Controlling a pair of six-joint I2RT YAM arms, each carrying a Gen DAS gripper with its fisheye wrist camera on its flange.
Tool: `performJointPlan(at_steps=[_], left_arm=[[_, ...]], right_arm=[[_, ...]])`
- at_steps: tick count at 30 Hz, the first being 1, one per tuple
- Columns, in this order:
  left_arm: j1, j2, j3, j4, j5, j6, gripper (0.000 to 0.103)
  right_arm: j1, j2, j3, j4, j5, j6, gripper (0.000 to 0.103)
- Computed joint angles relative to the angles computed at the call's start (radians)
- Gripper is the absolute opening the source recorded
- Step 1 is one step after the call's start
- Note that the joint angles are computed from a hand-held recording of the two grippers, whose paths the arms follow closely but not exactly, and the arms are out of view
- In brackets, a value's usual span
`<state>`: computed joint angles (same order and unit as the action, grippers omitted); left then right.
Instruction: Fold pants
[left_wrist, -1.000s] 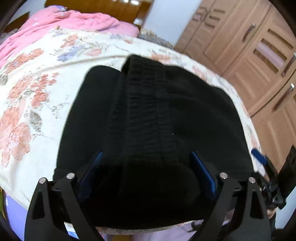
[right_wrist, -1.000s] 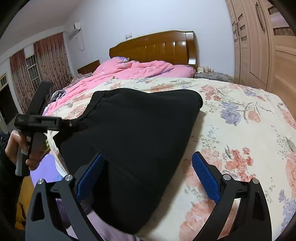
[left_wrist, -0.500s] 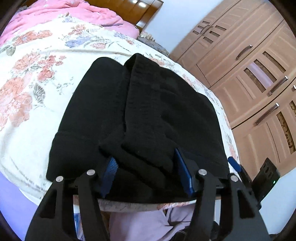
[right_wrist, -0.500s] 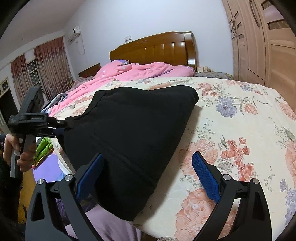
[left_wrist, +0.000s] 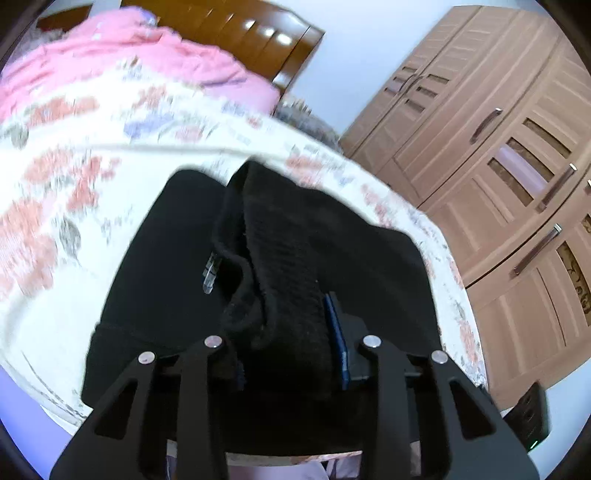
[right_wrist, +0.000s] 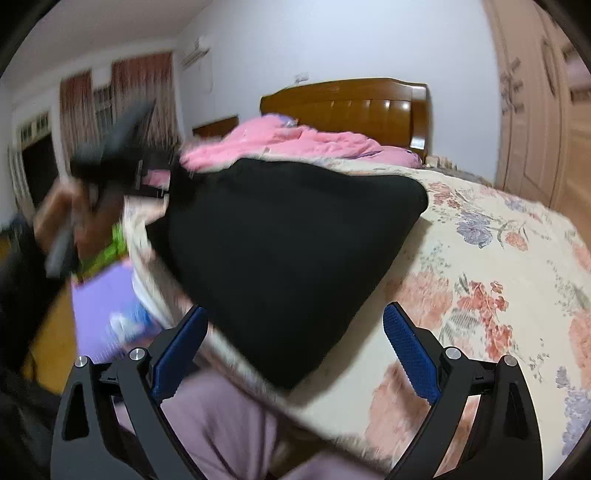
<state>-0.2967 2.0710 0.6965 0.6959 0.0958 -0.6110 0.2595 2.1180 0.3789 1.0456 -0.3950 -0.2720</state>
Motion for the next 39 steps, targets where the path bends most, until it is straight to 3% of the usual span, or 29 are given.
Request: performJointPlan(at_steps=[2, 8, 14, 17, 19, 23, 26, 30, 34, 36, 39], left_arm=[[-0.031, -0.048, 0.000, -0.023, -0.052, 0.009, 0.033], [-0.116, -0.200, -0.034, -0.036, -0.148, 0.025, 0.032], [-0.146, -0.378, -0.116, -0.033, -0.240, 0.073, 0.030], [-0.103, -0.435, -0.200, 0.009, -0.232, 0.077, 0.030], [-0.048, -0.373, -0.239, 0.077, -0.191, 0.039, 0.030], [0.095, -0.009, -0.212, 0.276, -0.028, -0.067, 0.030], [0.115, 0.062, -0.266, 0.444, -0.002, -0.101, 0.030], [0.014, -0.126, -0.329, 0.355, -0.177, -0.039, 0.030], [0.075, -0.003, -0.258, 0.301, -0.107, -0.095, 0.032], [0.095, 0.108, -0.279, 0.464, -0.075, -0.125, 0.034], [0.073, 0.058, -0.280, 0.393, -0.112, -0.113, 0.039]], right_arm=[[0.064, 0.053, -0.010, 0.090, 0.161, 0.007, 0.092], [0.089, 0.135, -0.006, 0.245, 0.327, 0.068, 0.092], [0.205, 0.162, -0.044, 0.409, 0.561, -0.010, 0.092], [0.215, 0.134, -0.012, 0.327, 0.564, -0.007, 0.092], [0.228, 0.142, 0.027, 0.253, 0.583, -0.011, 0.092], [0.210, 0.128, 0.040, 0.197, 0.551, 0.007, 0.092], [0.236, 0.123, 0.032, 0.203, 0.585, 0.001, 0.092], [0.235, 0.116, 0.033, 0.197, 0.574, 0.011, 0.092], [0.217, 0.113, 0.045, 0.158, 0.536, 0.010, 0.092], [0.214, 0.102, 0.041, 0.150, 0.527, -0.005, 0.093], [0.193, 0.077, 0.038, 0.114, 0.477, -0.009, 0.093]])
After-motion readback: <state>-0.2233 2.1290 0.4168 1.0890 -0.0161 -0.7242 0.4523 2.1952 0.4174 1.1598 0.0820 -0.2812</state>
